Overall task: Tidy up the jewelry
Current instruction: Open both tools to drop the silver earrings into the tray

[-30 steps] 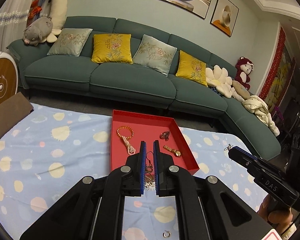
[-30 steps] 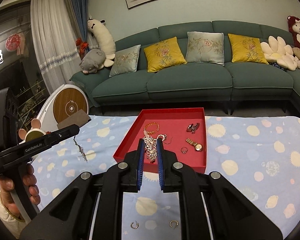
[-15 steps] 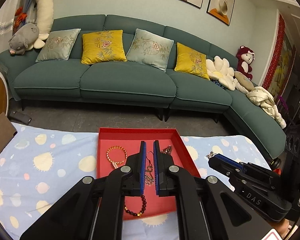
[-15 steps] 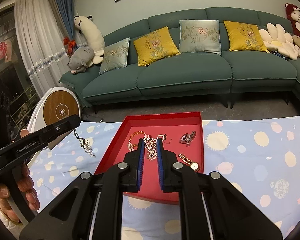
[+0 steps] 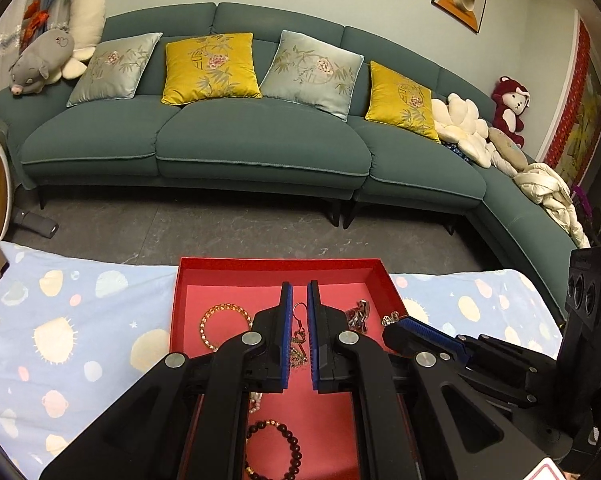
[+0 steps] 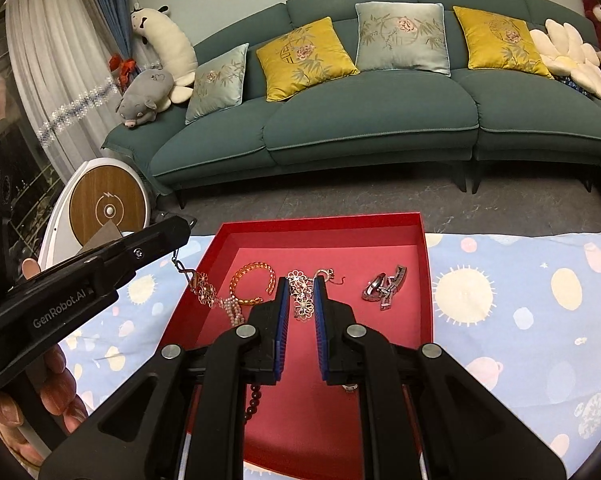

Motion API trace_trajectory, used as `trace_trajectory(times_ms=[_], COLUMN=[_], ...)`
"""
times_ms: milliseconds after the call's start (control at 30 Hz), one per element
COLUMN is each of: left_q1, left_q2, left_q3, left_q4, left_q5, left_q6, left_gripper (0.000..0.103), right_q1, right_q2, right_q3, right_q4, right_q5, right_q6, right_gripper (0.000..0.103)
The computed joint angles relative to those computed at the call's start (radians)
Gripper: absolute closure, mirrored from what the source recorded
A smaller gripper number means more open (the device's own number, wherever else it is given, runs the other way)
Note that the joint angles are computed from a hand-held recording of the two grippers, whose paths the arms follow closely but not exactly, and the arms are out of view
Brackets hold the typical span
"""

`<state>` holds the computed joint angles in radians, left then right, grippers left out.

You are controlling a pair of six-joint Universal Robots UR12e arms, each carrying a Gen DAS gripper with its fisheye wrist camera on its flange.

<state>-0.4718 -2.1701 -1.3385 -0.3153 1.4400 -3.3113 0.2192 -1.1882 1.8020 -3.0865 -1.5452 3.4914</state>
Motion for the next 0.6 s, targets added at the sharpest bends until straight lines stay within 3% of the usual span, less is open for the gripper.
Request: trace_trajectory(times_ms=[100,167,333,600], left_q1=[-0.001,-0.002,-0.001,-0.002], left_q2=[-0.008,-0.009,0.002,0.114], left_q3=[0.007,0.003,-0.014,-0.143], left_q4=[-0.008,0.008,0.028,0.104], left_q5=[0.012,0.019,0.025,0.051], left_q6=[-0.011,-0.022,-0.008,0.021], left_gripper=[0.097,0.094,0.092,0.092], right_q1=[-0.006,-0.009,-0.007,0.005], right_q2=[0.01,0.014,0.009,-0.09], right_q3=[-0.006,-0.011,0.0,0.09], right_q4=[-0.002,-0.002,-0.047,-0.136], right_q5=[0.016,0.019,0.006,-0.02], right_q6=[-0.006,-0.005,-0.007,-0.022], right_gripper=[0.089,0.081,0.08,0.08])
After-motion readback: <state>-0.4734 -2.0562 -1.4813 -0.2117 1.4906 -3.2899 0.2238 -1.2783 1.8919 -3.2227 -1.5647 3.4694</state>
